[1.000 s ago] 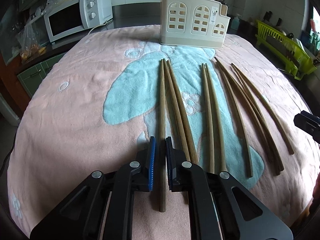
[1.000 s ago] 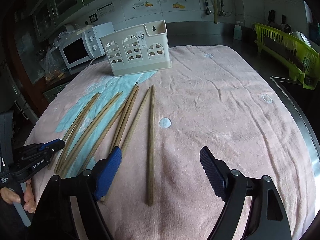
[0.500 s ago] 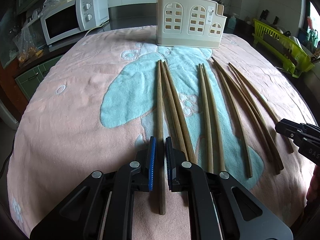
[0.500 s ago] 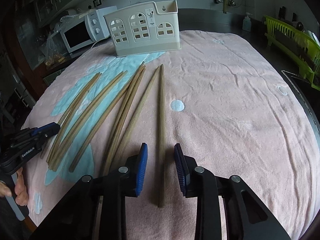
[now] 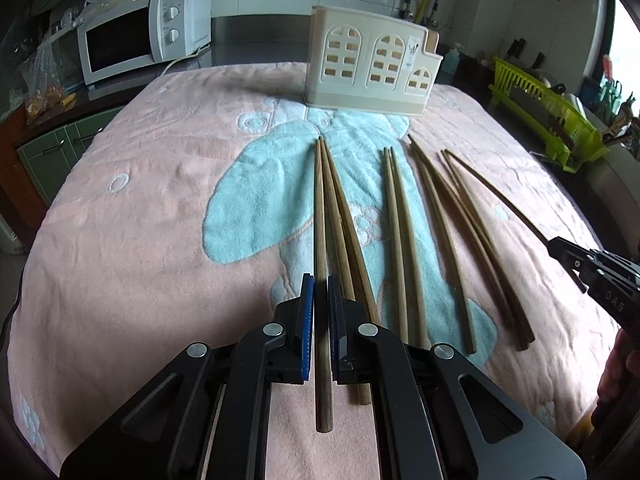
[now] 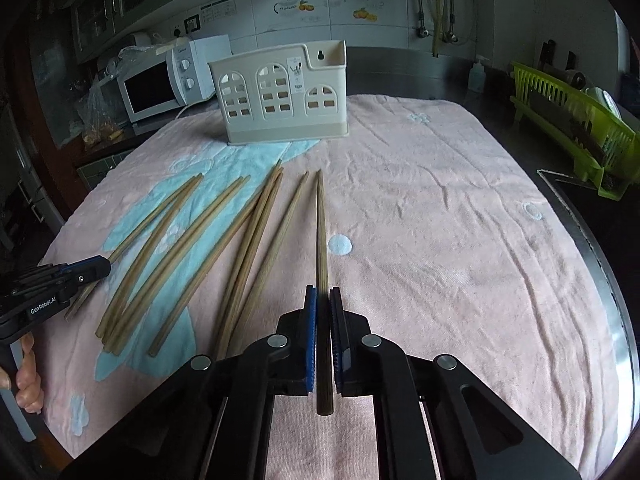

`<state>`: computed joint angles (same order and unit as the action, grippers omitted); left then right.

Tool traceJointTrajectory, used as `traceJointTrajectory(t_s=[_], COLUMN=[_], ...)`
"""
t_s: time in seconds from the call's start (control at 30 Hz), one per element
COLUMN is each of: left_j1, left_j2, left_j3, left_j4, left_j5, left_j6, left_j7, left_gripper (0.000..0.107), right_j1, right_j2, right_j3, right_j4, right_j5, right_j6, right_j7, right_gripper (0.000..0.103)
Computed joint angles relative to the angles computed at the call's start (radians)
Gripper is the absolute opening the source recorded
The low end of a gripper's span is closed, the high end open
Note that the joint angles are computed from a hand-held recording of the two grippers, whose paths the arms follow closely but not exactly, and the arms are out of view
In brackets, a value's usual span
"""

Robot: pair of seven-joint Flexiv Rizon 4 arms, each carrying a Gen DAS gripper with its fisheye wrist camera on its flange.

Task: Organize utensils
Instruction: 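Lift both held chopsticks and carry them over the white utensil holder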

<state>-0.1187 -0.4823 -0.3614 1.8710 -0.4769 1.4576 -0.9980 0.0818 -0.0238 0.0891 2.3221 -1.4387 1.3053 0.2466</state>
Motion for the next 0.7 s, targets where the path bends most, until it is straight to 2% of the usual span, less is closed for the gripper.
traceJointTrajectory(t_s=[0.07,0.23,0.37,0.5,0.7], left_j1=[0.052,0.132,0.179,0.258,0.239], left_j2=[0.010,0.028,0.032,0.024,0.012], left_j3=[-0.069,-0.179,-0.240,-0.343,-0.320], left_j4=[0.023,0.056,0.063,0.060,-0.008], left_j5=[-0.039,-0.095,-0.110,-0.126,-0.093], left_j6=[0.019,0.070,0.097,0.111,0.092], left_j7=[0.038,0.104,0.129,0.156,0.145], left_gripper=[0.005,0.005,0.005,0.005,0.005], right_j1=[-0.006,-0.016,-0.024,-0.028,-0.050], right_j2=[0.022,0.054,0.061,0.062,0.053], right_j3=[-0.002,0.003,0.000,-0.002,-0.020], right_j4=[-0.001,-0.018,-0.036,-0.061,-0.105], right_j5=[-0.042,-0.109,-0.133,-0.138,-0.144], right_j6=[-0.001,-0.018,-0.015,-0.011,0.053], right_j7=[0.027,0.065,0.064,0.030,-0.007], right_gripper=[0.007,0.007,0.007,0.006,0.006])
